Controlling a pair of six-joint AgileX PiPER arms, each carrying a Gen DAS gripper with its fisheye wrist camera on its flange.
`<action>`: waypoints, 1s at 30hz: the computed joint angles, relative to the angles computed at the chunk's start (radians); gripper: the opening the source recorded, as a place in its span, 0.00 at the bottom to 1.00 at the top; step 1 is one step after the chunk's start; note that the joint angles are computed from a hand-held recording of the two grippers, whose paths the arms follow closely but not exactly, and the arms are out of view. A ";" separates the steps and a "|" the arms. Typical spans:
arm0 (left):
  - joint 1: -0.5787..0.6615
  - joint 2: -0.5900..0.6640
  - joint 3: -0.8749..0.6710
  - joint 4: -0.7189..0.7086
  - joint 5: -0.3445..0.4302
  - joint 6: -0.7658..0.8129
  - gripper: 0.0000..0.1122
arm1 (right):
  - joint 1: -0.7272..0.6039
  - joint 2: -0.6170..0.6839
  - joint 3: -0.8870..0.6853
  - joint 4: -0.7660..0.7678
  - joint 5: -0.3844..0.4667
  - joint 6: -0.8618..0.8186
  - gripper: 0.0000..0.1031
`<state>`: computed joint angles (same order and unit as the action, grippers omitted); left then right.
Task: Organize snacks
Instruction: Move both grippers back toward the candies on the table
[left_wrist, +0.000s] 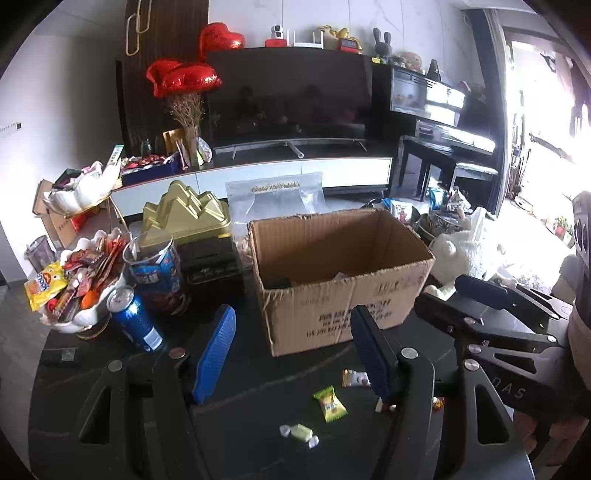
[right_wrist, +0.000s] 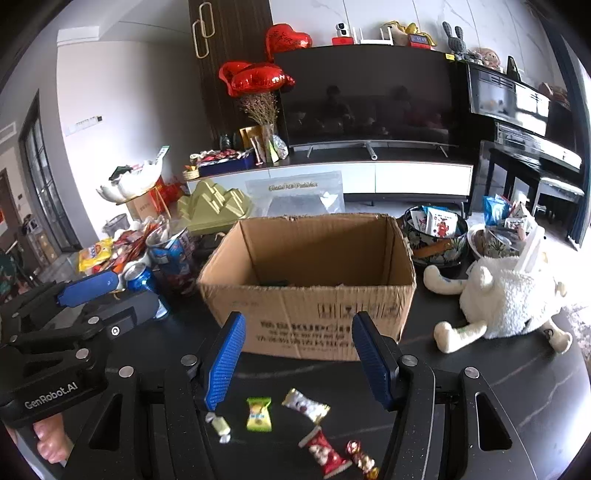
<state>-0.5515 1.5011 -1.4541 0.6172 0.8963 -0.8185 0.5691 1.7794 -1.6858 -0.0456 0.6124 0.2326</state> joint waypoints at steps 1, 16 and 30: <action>-0.007 -0.012 0.015 0.003 0.000 -0.011 0.58 | 0.004 -0.015 0.023 0.000 -0.009 0.005 0.59; -0.175 -0.145 0.230 0.100 0.060 -0.204 0.58 | 0.065 -0.181 0.302 -0.056 -0.094 0.078 0.59; -0.217 -0.180 0.410 0.042 0.019 -0.300 0.58 | 0.099 -0.204 0.446 -0.031 -0.105 0.085 0.59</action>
